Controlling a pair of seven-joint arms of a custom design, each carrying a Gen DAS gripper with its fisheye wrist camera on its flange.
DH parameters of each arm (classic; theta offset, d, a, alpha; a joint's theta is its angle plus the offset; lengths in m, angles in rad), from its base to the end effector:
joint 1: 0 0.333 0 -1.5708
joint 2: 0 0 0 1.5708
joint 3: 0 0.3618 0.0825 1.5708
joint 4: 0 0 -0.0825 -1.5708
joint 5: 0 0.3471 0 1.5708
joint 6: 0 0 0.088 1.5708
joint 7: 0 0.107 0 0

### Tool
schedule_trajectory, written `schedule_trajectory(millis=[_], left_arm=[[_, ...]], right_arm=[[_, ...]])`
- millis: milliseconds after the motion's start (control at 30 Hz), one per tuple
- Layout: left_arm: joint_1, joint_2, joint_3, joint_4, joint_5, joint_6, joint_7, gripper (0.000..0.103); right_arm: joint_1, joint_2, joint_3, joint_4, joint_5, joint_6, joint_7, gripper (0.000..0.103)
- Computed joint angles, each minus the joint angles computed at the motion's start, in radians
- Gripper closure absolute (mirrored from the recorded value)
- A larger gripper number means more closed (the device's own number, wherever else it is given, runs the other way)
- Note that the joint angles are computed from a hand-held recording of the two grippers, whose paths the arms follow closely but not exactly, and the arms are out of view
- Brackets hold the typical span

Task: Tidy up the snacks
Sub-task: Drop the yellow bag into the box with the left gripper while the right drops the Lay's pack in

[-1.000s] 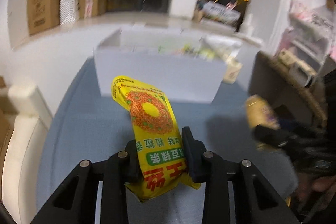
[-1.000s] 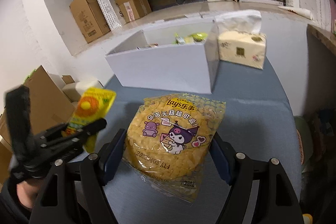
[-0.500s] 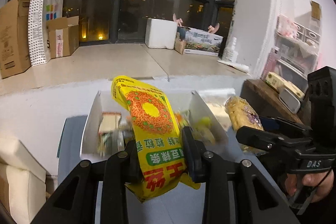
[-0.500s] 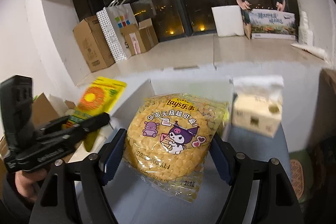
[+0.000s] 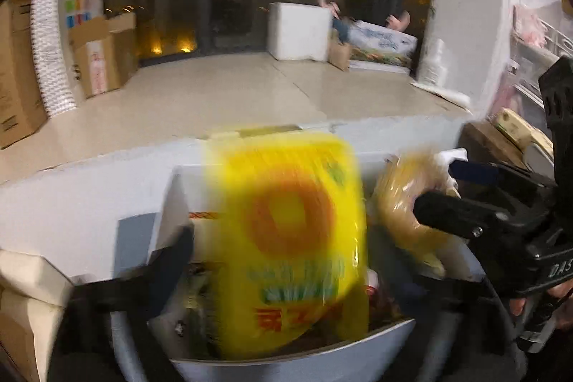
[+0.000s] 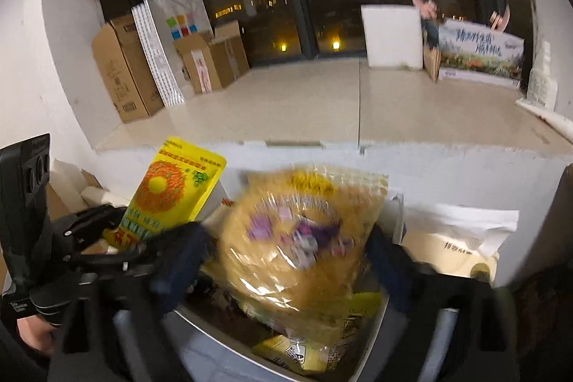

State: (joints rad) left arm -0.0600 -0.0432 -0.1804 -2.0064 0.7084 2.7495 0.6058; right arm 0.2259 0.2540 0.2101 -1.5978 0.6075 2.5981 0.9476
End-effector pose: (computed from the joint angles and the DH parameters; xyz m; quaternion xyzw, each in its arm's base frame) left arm 0.5308 -0.1594 0.6186 -0.6879 0.5803 -0.3069 0.3094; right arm 0.6129 0.2512 0.6258 -0.8029 0.4098 -0.1008 0.4210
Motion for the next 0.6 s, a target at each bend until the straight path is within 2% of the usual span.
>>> schedule_trajectory(millis=[200,300,433,600], left_arm=[[-0.002,-0.023,-0.013,-0.010,-0.032,-0.077,0.024,0.000],[0.004,-0.048,-0.030,-0.021,0.047,-0.092,-0.050,0.000],[0.013,-0.093,-0.055,-0.045,0.107,-0.110,-0.140,0.000],[0.031,-0.171,-0.113,-0.085,0.208,-0.174,-0.244,0.000]], right_arm=[[0.003,-0.010,-0.018,-0.035,-0.035,0.012,0.047,0.000],[0.003,-0.033,-0.014,-0.061,-0.043,0.029,0.034,0.000],[0.018,-0.091,-0.013,-0.136,-0.049,0.111,-0.022,0.000],[0.029,-0.172,-0.026,-0.216,0.029,0.141,-0.092,0.000]])
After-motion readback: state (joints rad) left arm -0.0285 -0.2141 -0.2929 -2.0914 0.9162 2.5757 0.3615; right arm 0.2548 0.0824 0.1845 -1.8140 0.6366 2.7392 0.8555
